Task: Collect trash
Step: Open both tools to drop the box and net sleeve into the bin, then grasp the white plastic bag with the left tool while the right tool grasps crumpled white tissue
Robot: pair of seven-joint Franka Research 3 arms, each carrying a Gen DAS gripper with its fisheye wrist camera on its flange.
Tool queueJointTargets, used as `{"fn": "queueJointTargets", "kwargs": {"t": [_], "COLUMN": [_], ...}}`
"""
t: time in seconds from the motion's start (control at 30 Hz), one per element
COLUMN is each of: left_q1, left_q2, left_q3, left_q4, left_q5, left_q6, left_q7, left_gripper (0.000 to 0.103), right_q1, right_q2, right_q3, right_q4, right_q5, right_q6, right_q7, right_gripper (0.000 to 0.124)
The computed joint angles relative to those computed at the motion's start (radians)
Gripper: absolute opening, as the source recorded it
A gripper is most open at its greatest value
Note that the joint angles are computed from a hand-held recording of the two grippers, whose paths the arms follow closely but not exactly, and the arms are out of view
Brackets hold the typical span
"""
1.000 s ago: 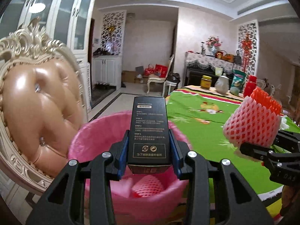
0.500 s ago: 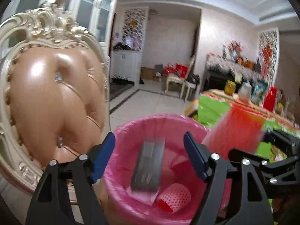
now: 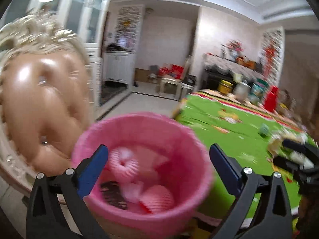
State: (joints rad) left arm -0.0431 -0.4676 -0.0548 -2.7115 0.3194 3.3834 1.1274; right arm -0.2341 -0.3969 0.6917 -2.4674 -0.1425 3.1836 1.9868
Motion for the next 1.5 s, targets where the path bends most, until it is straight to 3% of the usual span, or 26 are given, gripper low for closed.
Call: {"fn": "queueJointTargets", "kwargs": {"t": [0.07, 0.23, 0.37, 0.47, 0.6, 0.73, 0.9, 1.13, 1.27, 1.4, 1.43, 1.5], "left_q1": [-0.032, -0.221, -0.414, -0.552, -0.774, -0.892, -0.852, -0.784, -0.748, -0.626, -0.583, -0.514], "left_q2": [0.007, 0.051, 0.113, 0.182, 0.3, 0.448, 0.613, 0.745, 0.818, 0.866, 0.872, 0.878], "left_q3": [-0.028, 0.007, 0.066, 0.102, 0.209, 0.216, 0.126, 0.048, 0.003, -0.139, -0.192, -0.274], "left_q4": [0.014, 0.07, 0.144, 0.221, 0.345, 0.508, 0.7, 0.895, 0.995, 1.047, 1.045, 1.037], "left_q5": [0.015, 0.051, 0.05, 0.018, -0.103, -0.379, -0.42, -0.348, -0.296, -0.38, -0.415, -0.446], "left_q6": [-0.017, -0.067, -0.098, -0.13, -0.18, -0.275, -0.372, -0.494, -0.549, -0.592, -0.588, -0.584], "left_q7": [0.008, 0.034, 0.063, 0.107, 0.217, 0.419, 0.437, 0.364, 0.341, 0.416, 0.461, 0.532], "left_gripper": [0.098, 0.098, 0.098, 0.098, 0.098, 0.098, 0.097, 0.094, 0.088, 0.074, 0.061, 0.046], "right_q1": [-0.004, 0.016, 0.022, -0.012, -0.06, -0.127, -0.195, -0.144, -0.117, -0.074, -0.068, -0.054], "right_q2": [-0.084, -0.279, -0.407, -0.487, -0.552, -0.554, -0.46, -0.267, -0.179, -0.09, -0.066, -0.034], "right_q3": [-0.029, -0.155, -0.264, -0.308, -0.376, -0.442, -0.531, -0.636, -0.658, -0.697, -0.701, -0.713], "right_q4": [-0.059, -0.205, -0.306, -0.355, -0.402, -0.425, -0.406, -0.311, -0.253, -0.186, -0.167, -0.14], "right_q5": [0.015, 0.071, 0.099, 0.096, 0.078, 0.071, 0.082, 0.136, 0.166, 0.197, 0.2, 0.21], "right_q6": [-0.009, -0.058, -0.1, -0.154, -0.209, -0.223, -0.237, -0.238, -0.239, -0.256, -0.262, -0.267], "right_q7": [0.015, 0.029, 0.002, -0.023, -0.072, -0.12, -0.188, -0.297, -0.328, -0.365, -0.372, -0.381], "right_gripper": [0.081, 0.081, 0.081, 0.081, 0.081, 0.081, 0.08, 0.074, 0.073, 0.071, 0.07, 0.069]}}
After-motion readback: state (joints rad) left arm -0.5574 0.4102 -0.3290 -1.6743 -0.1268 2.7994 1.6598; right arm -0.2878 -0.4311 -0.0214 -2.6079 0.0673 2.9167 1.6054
